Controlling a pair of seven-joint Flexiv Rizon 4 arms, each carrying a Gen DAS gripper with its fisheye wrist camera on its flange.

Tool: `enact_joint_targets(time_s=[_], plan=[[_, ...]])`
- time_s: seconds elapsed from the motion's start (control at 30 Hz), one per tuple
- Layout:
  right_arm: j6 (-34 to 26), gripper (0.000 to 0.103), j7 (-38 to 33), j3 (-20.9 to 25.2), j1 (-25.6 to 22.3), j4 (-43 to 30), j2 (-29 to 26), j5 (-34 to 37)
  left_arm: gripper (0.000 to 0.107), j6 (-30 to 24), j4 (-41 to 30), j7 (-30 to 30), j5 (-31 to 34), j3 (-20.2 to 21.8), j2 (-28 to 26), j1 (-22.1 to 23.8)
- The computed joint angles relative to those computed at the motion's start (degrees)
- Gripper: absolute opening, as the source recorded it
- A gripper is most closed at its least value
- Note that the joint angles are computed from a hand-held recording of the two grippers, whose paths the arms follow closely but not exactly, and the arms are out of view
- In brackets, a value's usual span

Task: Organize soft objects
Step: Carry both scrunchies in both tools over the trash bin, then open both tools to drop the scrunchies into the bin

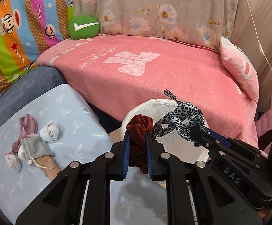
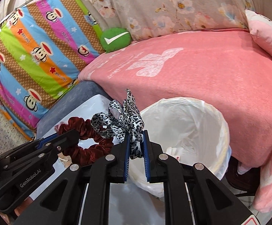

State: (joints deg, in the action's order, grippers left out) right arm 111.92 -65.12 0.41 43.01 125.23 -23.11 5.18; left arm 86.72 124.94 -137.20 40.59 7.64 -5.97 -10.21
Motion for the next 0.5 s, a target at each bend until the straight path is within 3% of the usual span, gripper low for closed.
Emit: enact_joint_targets(time_s=[0.5], plan=[[-0.48,0.014,1.89,0.28,-4.17,-0.66,-1.90,-1.12,0.017,5.72,0.67,14.70,-16.12,0.54,-5.34,-2.74]])
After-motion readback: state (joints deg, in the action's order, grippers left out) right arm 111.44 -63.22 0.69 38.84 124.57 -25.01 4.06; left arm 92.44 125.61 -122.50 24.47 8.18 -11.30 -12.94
